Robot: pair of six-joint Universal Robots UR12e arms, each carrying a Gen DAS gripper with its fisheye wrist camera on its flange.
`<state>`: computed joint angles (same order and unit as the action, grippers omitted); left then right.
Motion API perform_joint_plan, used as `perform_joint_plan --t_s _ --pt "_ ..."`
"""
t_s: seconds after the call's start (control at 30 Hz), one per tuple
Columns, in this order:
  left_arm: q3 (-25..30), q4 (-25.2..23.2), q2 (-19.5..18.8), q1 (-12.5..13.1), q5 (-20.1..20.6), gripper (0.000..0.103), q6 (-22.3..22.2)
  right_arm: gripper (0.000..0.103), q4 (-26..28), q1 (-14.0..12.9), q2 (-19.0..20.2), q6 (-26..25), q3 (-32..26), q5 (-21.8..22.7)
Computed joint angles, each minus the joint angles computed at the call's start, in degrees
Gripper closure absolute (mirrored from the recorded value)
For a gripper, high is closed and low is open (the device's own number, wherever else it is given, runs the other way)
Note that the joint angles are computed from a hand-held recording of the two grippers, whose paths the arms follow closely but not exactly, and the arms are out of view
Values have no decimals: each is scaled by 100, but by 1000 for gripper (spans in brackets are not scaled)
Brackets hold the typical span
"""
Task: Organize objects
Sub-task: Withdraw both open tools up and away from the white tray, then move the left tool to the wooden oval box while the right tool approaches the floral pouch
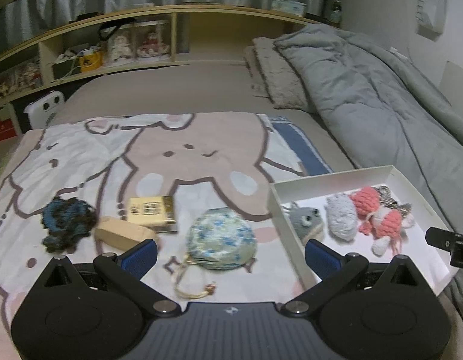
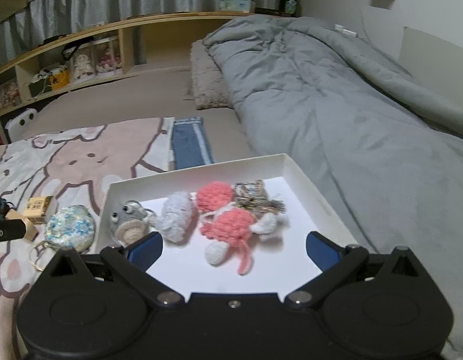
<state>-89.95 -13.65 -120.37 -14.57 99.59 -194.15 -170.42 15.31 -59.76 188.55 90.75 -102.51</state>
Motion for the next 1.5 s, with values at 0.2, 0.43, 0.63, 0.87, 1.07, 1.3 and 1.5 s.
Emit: perform_joint_plan --t_s 0.2,0.43,0.63,0.87,1.07,1.3,1.5 --pt "-208 65 149 126 142 0 2 0 -76 75 111 -69 -126 331" --pt "-472 180 292 266 334 0 -25 0 -99 179 248 -164 -274 593" --pt "-649 362 343 334 544 0 42 0 -241 270 374 -227 -376 794" --pt "-753 680 293 406 653 0 10 0 -427 395 560 -350 -509 1019" --pt "-818 1148 202 590 79 0 243 0 -549 495 759 -545 -639 1171" --pt "-666 1479 -42 693 -249 6 468 0 -867 636 999 -1014 -726 1014" --pt "-478 1578 -322 679 21 10 627 0 -937 779 1171 -1514 -863 718"
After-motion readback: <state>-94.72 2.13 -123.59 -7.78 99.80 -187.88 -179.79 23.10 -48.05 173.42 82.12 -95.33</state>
